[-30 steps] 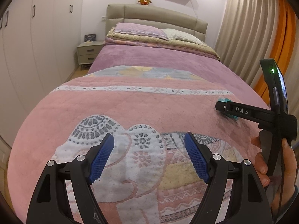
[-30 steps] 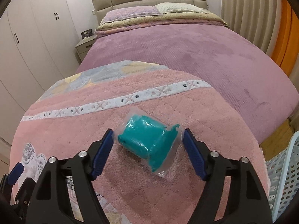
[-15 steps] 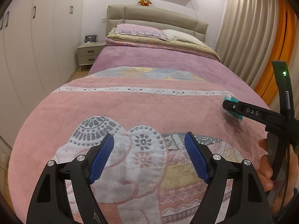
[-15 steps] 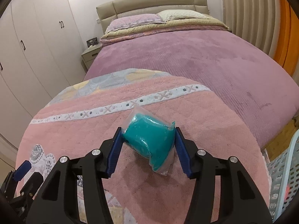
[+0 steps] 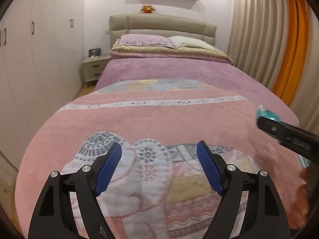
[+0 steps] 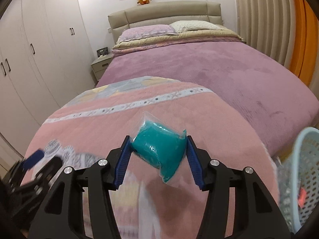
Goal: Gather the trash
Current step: 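Carry the teal packet over the basket and open the right tool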
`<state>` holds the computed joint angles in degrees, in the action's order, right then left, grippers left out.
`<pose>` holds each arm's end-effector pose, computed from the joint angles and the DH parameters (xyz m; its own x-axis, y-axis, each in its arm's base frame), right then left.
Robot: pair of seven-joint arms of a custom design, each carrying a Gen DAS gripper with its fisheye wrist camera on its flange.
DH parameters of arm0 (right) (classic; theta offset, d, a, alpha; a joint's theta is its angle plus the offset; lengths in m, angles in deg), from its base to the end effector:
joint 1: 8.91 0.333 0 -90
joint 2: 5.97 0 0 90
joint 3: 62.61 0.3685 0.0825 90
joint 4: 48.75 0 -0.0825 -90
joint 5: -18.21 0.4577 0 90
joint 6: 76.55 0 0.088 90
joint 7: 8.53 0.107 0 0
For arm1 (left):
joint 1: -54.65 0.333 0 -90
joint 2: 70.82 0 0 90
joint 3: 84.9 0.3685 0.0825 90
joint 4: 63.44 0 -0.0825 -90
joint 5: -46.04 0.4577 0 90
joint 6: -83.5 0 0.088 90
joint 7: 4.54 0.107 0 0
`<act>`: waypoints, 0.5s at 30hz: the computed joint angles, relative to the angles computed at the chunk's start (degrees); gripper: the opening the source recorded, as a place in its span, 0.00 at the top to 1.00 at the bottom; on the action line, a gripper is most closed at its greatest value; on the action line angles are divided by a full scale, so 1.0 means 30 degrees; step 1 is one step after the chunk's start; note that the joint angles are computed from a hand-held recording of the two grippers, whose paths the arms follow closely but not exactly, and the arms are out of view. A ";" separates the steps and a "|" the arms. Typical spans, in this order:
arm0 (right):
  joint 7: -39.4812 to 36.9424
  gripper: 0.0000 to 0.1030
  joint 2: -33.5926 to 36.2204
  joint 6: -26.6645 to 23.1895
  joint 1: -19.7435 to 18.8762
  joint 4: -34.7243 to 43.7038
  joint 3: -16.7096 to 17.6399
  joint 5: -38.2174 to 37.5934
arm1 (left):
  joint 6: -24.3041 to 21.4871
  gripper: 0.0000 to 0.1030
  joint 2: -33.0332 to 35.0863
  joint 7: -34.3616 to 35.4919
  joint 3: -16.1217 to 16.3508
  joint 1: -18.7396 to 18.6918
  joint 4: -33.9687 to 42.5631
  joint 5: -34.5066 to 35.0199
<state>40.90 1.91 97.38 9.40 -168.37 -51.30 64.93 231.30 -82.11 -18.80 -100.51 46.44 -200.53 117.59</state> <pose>0.6109 0.2786 0.4448 0.4763 -0.8654 -0.1555 -0.6399 -0.2200 -0.7363 0.4898 -0.2369 0.4289 0.3681 -0.9281 0.0559 -0.5501 -0.2659 -0.7917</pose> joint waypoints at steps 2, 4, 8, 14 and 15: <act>-0.1313 0.51 -0.0952 -0.0160 -0.0331 -0.0713 0.0217 0.1510 | -0.0038 0.26 -0.0073 0.0414 -0.0150 -0.0230 0.0089 -0.0214; -0.2681 0.51 -0.2189 0.0312 -0.0216 -0.1706 -0.0072 0.2909 | 0.0714 0.26 -0.0290 0.0335 -0.0193 -0.0394 0.0060 -0.0304; -0.4313 0.51 -0.3651 0.0680 0.0550 -0.2868 -0.1146 0.5080 | 0.0443 0.26 -0.0830 0.0500 -0.1035 -0.0905 0.0469 0.0099; -0.6929 0.51 -0.5463 0.2305 0.2076 -0.4228 -0.3244 0.8229 | -0.0125 0.26 -0.1052 0.0043 -0.2082 -0.1802 0.1523 0.1758; -0.7249 0.51 -0.5820 0.2630 0.2231 -0.4466 -0.3580 0.8632 | -0.0132 0.26 -0.1031 -0.0240 -0.2221 -0.1959 0.1710 0.2157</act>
